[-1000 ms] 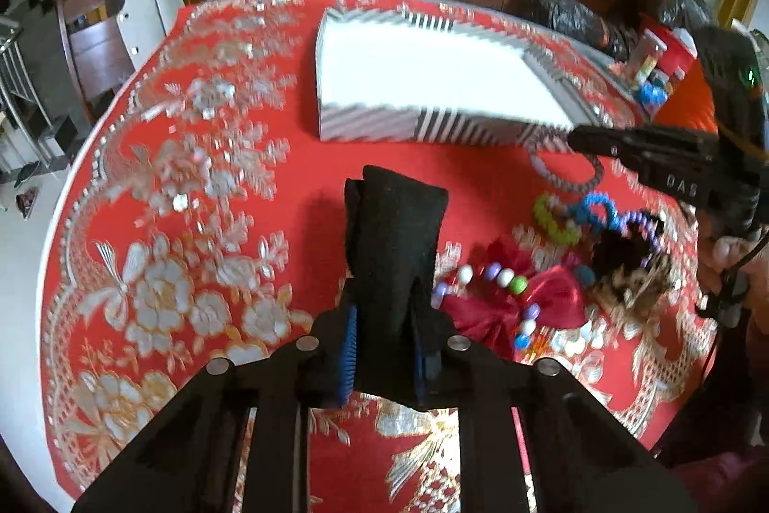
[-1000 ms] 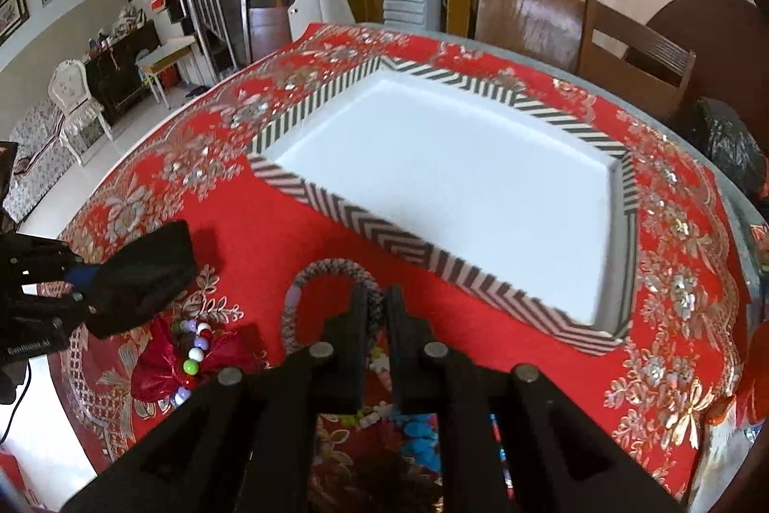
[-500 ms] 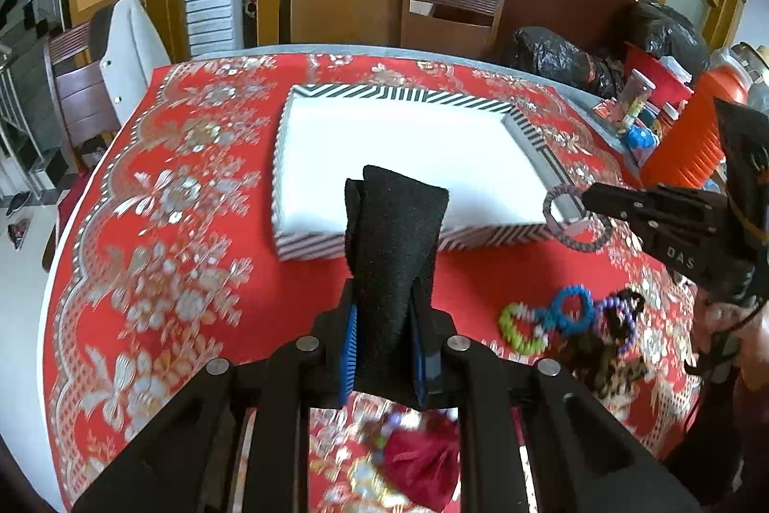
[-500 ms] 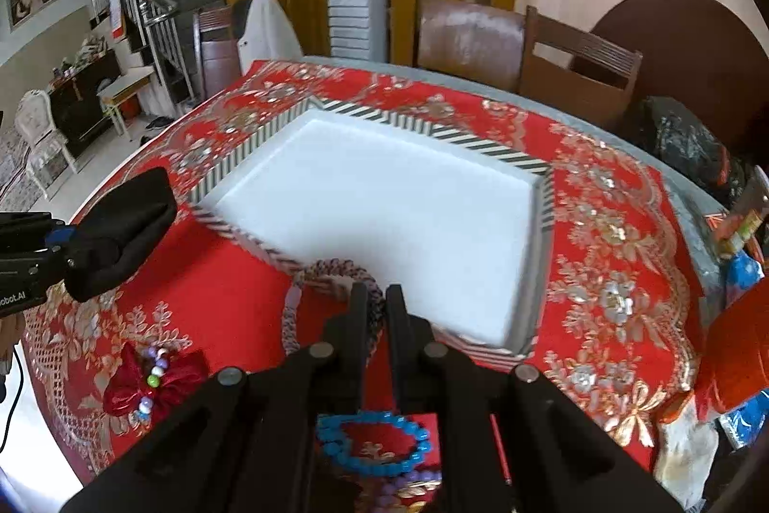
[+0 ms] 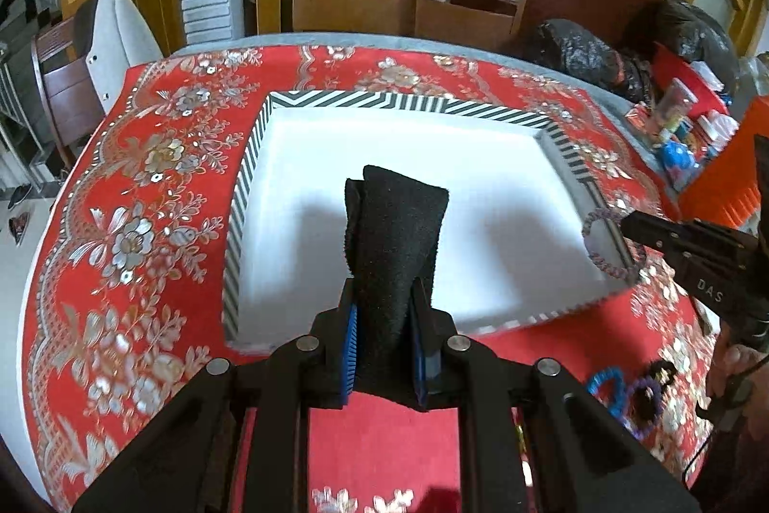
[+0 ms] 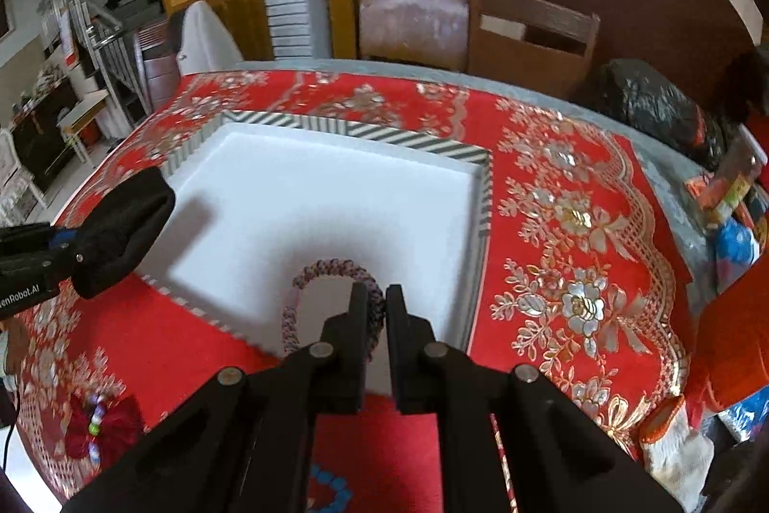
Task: Organize jewelry
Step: 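Carry the pouch and bracelet into the white tray and open both tools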
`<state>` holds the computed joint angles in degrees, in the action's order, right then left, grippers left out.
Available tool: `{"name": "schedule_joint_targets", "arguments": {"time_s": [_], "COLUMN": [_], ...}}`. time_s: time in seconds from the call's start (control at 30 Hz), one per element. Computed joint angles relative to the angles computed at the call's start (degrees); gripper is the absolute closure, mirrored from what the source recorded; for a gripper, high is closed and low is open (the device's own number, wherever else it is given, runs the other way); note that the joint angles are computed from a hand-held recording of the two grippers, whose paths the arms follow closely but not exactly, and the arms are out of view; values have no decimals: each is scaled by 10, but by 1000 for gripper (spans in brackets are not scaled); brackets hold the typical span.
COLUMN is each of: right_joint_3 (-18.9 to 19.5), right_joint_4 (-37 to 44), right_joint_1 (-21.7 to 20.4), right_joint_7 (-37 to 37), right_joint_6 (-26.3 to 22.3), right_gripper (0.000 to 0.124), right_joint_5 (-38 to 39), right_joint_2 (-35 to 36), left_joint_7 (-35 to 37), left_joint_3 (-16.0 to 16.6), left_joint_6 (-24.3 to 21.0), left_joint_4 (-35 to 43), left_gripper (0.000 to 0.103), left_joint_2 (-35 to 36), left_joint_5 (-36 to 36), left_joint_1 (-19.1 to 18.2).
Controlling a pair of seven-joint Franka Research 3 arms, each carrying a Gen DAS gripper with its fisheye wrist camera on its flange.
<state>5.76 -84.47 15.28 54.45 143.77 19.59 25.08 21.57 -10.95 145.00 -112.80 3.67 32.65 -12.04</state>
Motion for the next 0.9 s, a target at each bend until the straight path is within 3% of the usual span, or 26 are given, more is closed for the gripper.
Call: {"name": "schedule_joint_targets", "arguments": {"time_s": [0.17,0.4,0.53,0.9], "right_joint_3": [-19,-11,-6,-11], "right_joint_4": [57,89,61,-56], "right_joint_1": [9,-8,-15,-36], "right_joint_7": [52,68,52,14], "right_joint_6": [-33,-84,-77,-79], "right_gripper": [117,110,100,93], "right_joint_5": [-30,-26,-13,12], "right_joint_2": [51,83,65,-22], "left_joint_7": [7,12,31,25], "left_joint_3": [5,8,2,-14], "left_joint_6": [-7,2,9,25], "left_joint_4": [23,20,10,-39], "left_gripper": [87,82,77,72], "left_joint_2": [34,38,32,-9], "left_joint_5": [-19,-21,-56,-58], "left_joint_1": [2,-2,-1,-21]}}
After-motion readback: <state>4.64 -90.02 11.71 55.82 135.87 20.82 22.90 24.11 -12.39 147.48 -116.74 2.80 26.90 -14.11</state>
